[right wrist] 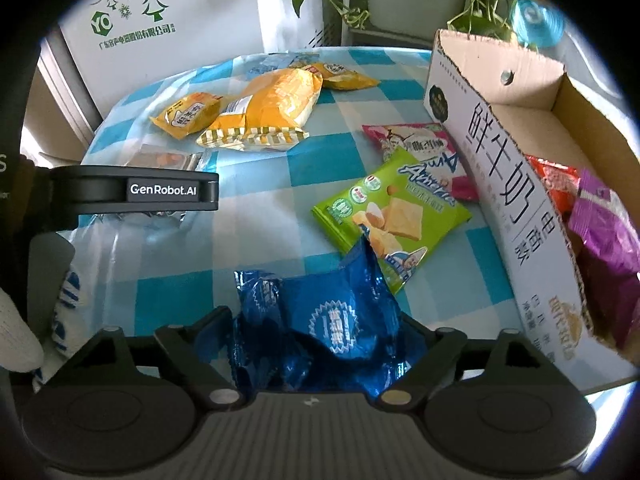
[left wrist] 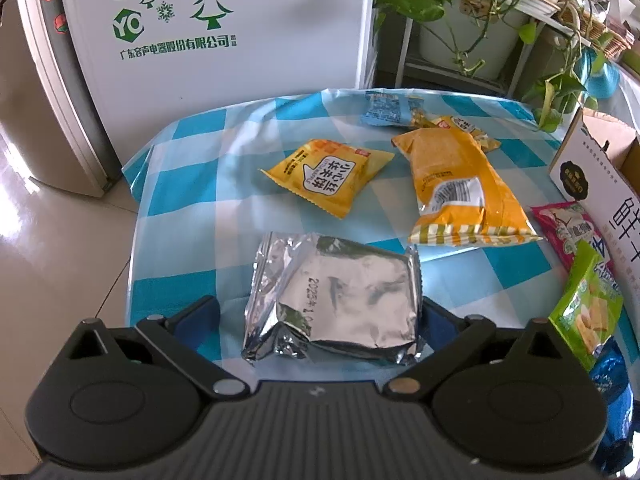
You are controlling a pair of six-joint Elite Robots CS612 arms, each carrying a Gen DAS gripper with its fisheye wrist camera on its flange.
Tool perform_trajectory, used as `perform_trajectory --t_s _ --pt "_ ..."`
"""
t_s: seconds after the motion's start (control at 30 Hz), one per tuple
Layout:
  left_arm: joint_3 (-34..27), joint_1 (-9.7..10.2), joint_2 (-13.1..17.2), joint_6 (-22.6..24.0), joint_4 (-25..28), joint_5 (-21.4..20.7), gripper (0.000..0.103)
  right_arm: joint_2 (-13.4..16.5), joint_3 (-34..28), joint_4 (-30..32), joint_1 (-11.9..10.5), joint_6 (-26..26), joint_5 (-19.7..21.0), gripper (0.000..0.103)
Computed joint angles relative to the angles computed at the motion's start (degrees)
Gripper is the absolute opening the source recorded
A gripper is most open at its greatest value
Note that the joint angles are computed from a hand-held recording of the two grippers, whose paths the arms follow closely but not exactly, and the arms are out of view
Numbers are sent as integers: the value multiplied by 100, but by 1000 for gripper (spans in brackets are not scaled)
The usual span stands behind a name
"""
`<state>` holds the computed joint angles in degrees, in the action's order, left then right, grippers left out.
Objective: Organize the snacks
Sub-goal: 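Close the right gripper on the blue foil bag, then lift the blue foil bag toward the box with the right gripper while the left carries the silver packet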
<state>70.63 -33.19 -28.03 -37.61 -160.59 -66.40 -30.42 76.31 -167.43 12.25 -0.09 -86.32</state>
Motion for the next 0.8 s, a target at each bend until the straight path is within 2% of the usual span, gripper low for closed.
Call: perform_trajectory --t_s 0.03,0.1,0.17,0.53,0.8 --pt "12 -11 -5 23 -20 35 96 2 0 -13 -2 11 6 88" --pt "52 -32 -23 117 -109 74 82 -7 23 -56 -15 40 25 86" --pt "90 -50 -53 167 -123 59 80 -14 39 -90 -41 125 81 84" --pt "450 -109 -234 -8 -330 21 75 -44 94 -244 -140 485 245 82" --pt "849 -205 -428 -86 -807 72 75 -108 220 -541 -227 656 473 82"
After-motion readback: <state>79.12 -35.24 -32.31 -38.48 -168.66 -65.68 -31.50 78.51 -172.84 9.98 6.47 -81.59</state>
